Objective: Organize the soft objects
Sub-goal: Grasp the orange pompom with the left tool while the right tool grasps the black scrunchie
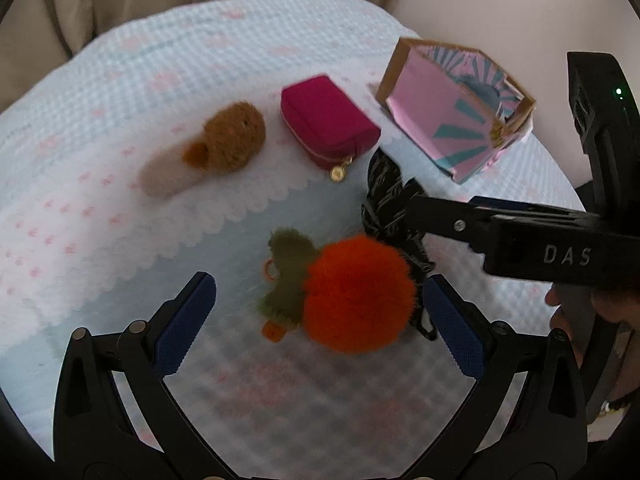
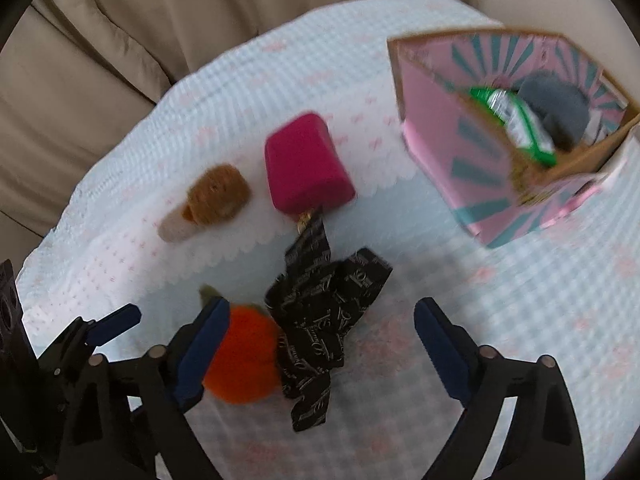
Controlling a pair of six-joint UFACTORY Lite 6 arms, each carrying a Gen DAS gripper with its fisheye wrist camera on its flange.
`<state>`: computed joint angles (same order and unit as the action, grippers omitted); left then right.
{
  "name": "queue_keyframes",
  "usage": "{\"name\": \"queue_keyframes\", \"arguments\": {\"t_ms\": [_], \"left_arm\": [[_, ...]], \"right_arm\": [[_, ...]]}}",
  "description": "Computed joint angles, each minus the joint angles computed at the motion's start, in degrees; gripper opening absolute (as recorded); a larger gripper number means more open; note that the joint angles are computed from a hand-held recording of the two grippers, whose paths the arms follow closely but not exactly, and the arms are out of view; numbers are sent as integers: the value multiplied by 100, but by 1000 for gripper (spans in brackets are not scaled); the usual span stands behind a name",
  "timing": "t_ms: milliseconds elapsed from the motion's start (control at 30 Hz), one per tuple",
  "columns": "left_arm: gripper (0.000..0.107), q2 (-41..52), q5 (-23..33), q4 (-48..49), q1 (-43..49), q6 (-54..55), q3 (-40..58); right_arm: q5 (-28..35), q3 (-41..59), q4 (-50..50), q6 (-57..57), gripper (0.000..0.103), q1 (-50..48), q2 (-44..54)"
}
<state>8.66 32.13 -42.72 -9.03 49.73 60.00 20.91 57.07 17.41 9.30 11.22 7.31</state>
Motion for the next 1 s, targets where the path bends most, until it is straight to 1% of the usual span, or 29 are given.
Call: {"name": "queue_keyframes", "arguments": {"t_ms": [200, 233, 267, 333, 400, 433, 500, 567, 600, 667, 700, 733, 767, 900, 1000], "left_arm": [[102, 505, -381, -575, -292, 685, 0], [100, 582, -384, -620, -316, 738, 44], [96, 670, -389, -701, -340, 836, 83], [91, 811, -366, -750, -375, 924, 169], [89, 852, -281, -934, -332, 1148, 190], [86, 876, -254, -1008, -327, 1236, 200], [77, 932, -177, -1034, -338, 1265, 251], [63, 924, -106, -1006, -355, 1273, 232], [59, 883, -127, -989, -379, 1272, 188], [46, 772, -186, -879, -444, 1242, 71], [45, 738, -182, -829, -450, 1226, 34], [44, 683, -206, -783, -451, 1208, -24], [44, 622, -222, -764, -431, 1200, -85], [42, 433, -240, -624, -328, 1026, -239], [41, 314, -233, -475, -291, 786, -267]], "right_arm": [[-513, -73, 1596, -1483, 79, -89, 682], [-562, -85, 2062, -1913, 76, -116, 783], [-575, -71, 2410, -2231, 75, -132, 869], [-589, -33, 2837, -2602, 72, -110, 1017], [-696, -21, 2711, -2461, 71, -26, 1055], [-722, -40, 2651, -2413, 68, -4, 1022], [-742, -14, 2598, -2403, 62, 20, 1035], [-753, 9, 2646, -2521, 55, 47, 1071], [-740, 22, 2627, -2550, 50, 55, 1078], [-734, 35, 2548, -2553, 44, 85, 1077], [-734, 18, 2717, -2748, 36, 88, 1074], [-726, -8, 2810, -2855, 34, 95, 1061], [-754, -50, 2890, -2937, 33, 99, 1044], [-665, -171, 3713, -3705, 30, -72, 981], [-657, -222, 3622, -3606, 29, -111, 889]]}}
